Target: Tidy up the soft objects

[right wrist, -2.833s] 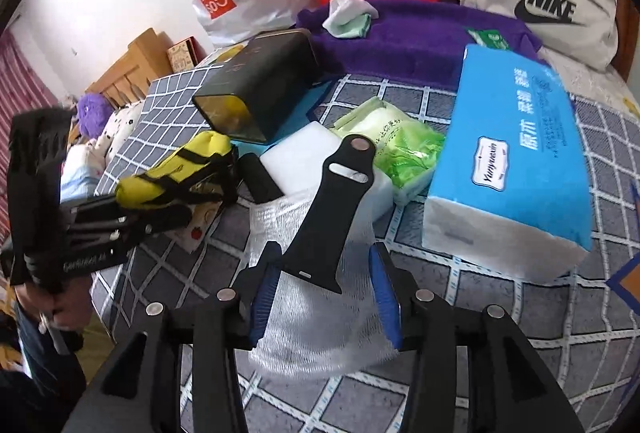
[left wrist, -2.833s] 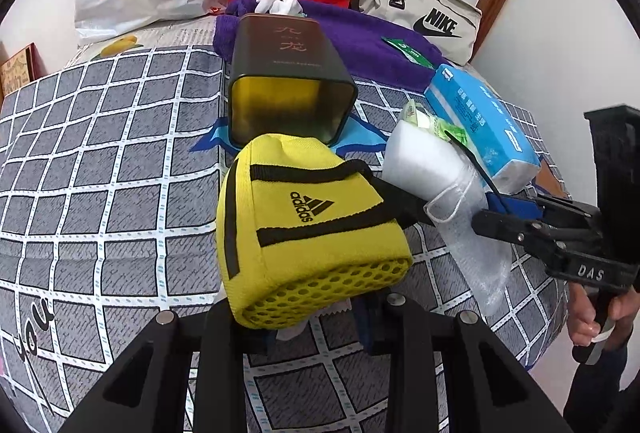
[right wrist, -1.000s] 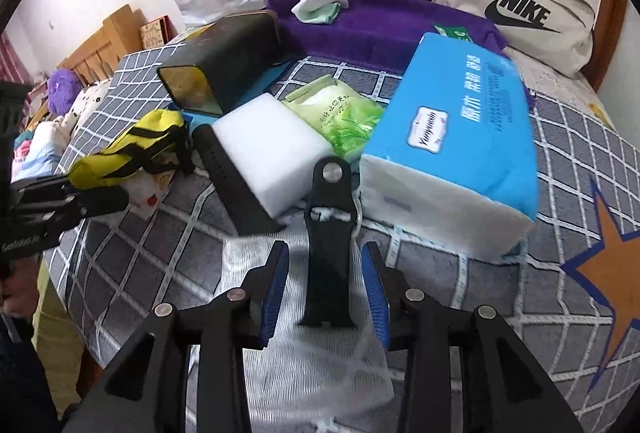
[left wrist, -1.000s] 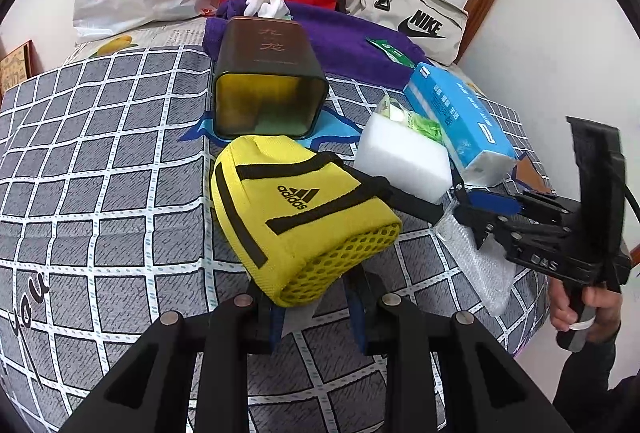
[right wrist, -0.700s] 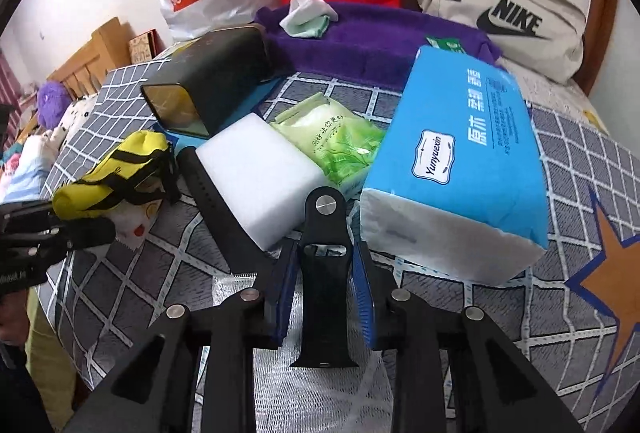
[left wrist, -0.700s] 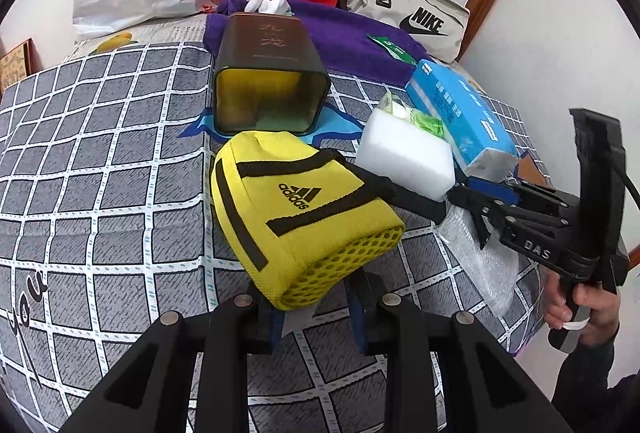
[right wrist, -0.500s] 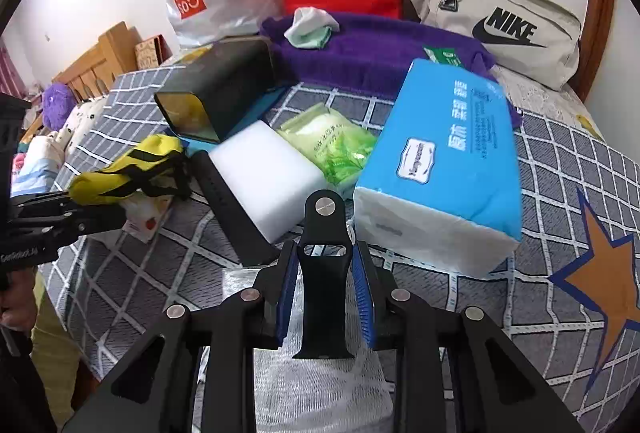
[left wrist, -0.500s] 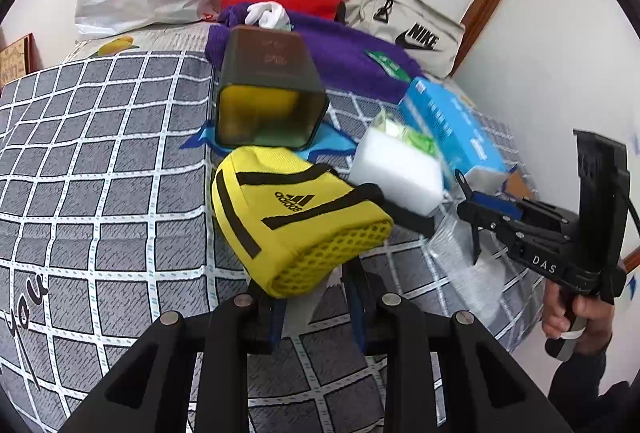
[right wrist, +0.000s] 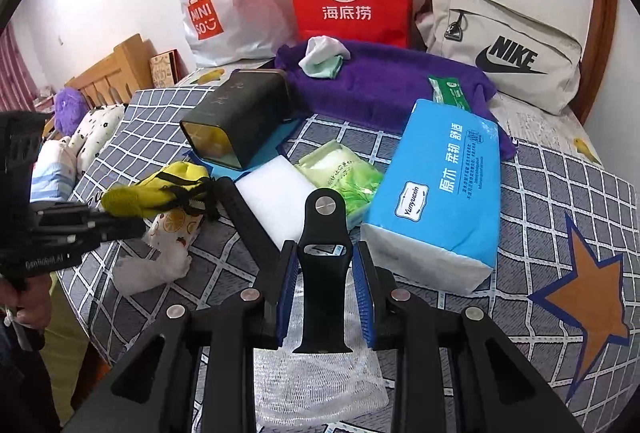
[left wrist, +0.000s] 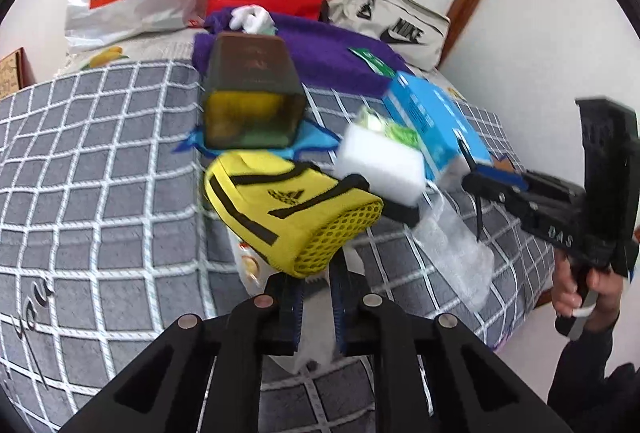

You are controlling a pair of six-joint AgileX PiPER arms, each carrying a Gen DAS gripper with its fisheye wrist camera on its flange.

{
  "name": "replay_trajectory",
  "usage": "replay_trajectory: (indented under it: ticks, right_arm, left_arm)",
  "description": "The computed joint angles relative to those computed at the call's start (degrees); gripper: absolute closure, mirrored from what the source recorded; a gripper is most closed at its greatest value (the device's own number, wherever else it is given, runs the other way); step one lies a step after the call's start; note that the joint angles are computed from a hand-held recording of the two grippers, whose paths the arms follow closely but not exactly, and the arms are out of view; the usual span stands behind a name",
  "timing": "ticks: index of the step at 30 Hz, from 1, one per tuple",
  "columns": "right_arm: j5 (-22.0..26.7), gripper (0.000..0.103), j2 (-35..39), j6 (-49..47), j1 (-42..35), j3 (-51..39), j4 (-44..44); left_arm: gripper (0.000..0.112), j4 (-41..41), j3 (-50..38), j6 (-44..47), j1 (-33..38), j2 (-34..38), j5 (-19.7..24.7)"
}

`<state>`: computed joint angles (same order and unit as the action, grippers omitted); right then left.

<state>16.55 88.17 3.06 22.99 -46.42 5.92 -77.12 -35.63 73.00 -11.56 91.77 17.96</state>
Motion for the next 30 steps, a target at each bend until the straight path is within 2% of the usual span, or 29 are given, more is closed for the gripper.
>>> replay_trajectory:
  ticks: [2, 4, 9, 12, 13, 14, 17, 21, 23, 25, 30]
  right_arm:
    - [-0.1, 0.075, 0.2, -1.6, -0.3, 0.2, 1.8]
    - [-0.4, 0.075, 0.5, -3.2, -0.6, 0.5, 3.8]
    - [-0.5, 0.075, 0.3, -3.3, -0.1, 1.5, 3.8]
    - [-0.4, 0.075, -0.1, -2.2, 0.1, 1.8, 2.6]
    - [-0.3, 0.075, -0.2, -1.4, 0.1, 1.9, 1.9]
    - [-0.3, 0.075, -0.4, -0.5, 0.2, 1.9, 1.0]
    - [0.3, 0.075, -1.2, -0.7, -0.2, 2.0, 0.7]
    - [1.2, 0.075, -2.9, -2.0, -1.0, 1.8, 1.3]
    - [1.9, 0.075, -3.6, -2.5, -1.4, 1.3, 1.5]
    - [2.8, 0.075, -4.1, -2.9, -1.9, 0.5, 1.5]
    - [5.1, 0.075, -4.1, -6.8, -3.7, -2.3, 4.5]
  left_arm:
    - [0.089, -1.9, 0.6, 2.2, -1.0, 0.5, -0.2]
    - [0.084, -3.2, 0.4, 3.3, -2.4, 1.5, -0.6]
    - [0.083, -1.1, -1.2, 0.5, -7.1, 4.5, -3.7]
    - [0.084, 3.2, -2.2, -3.7, -10.0, 6.5, -7.2]
    - [0.092, 3.2, -2.0, -3.8, -11.1, 6.3, -9.0]
    - [0.093, 4.6, -2.2, -4.9, -11.1, 6.3, -8.5]
    - [0.093, 0.6, -1.6, -0.2, -9.3, 4.0, -4.0]
    - [0.093, 2.9, -1.9, -2.2, -8.3, -0.1, -0.1]
    - [0.093, 2.3, -2.5, -1.7, -6.6, -2.1, 4.2]
    - [0.093, 3.7, -3.0, -3.4, -6.7, -3.5, 5.0]
    - [0.093, 13.4, -6.6, -14.7, -7.4, -5.1, 3.8]
